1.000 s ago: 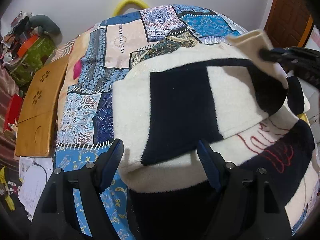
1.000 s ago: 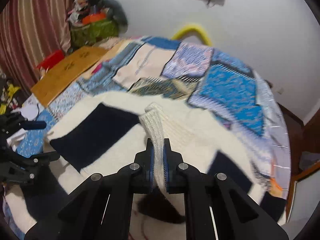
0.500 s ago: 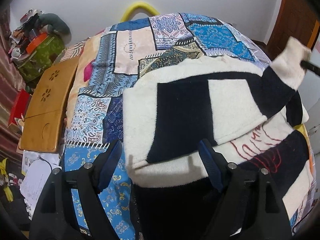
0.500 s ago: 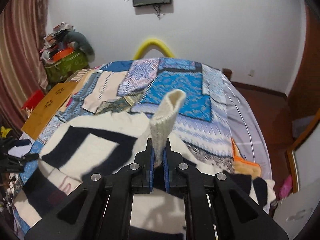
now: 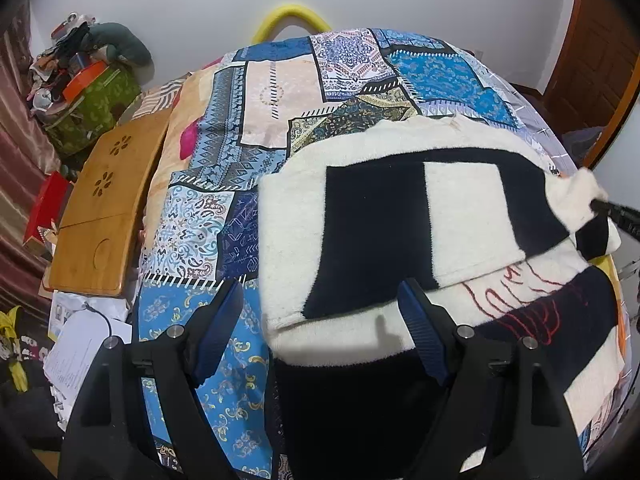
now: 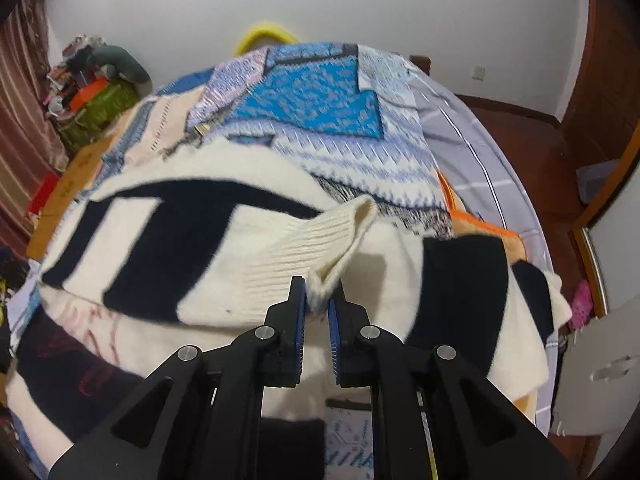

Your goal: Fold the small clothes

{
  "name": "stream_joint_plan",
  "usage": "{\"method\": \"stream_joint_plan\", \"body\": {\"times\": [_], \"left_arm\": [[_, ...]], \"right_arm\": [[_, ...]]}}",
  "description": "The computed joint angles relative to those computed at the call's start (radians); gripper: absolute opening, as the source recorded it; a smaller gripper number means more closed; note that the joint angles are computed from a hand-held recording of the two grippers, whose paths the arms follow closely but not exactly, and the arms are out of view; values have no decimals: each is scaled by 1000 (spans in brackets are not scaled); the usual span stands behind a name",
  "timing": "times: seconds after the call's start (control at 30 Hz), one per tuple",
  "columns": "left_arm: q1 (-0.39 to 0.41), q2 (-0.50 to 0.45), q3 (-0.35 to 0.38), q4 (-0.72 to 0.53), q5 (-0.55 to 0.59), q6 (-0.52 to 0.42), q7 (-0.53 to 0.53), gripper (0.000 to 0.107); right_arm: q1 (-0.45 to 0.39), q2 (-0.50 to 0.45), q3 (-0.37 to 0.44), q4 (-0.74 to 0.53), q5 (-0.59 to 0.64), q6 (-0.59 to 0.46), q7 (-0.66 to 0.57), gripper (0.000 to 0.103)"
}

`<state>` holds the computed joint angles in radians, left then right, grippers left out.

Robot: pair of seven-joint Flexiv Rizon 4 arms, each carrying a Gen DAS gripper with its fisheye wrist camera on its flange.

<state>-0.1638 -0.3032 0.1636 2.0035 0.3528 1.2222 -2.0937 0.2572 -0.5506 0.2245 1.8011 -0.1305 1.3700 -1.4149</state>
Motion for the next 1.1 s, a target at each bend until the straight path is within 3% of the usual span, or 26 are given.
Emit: {"method": "stream_joint_plan", "body": {"times": [0.27, 0.33, 0.4, 0.47, 0.67, 1.1], "left_arm": [[5, -12, -23, -74, -22, -22, 34, 81], [5, -25, -31, -99, -38, -15, 44, 84], [1, -42, -39, -125, -55, -6, 57, 86], [-7, -68, -49, -160, -73, -11, 79, 87], [-49, -157, -54, -264, -99, -60, 126, 87], [-95, -336, -65, -414, -199, -168, 223, 87]], "right_arm": [[4, 56, -52, 63, -31, 68, 24, 11], [-4, 70, -57, 73, -33, 88, 32, 15], [-5, 89, -84, 90, -44, 116, 48, 28], [17, 108, -140, 117, -73, 147, 81, 34], [21, 136, -239, 168, -139, 175, 170, 47], [-186, 16, -112, 83, -5, 60, 219, 49]]}}
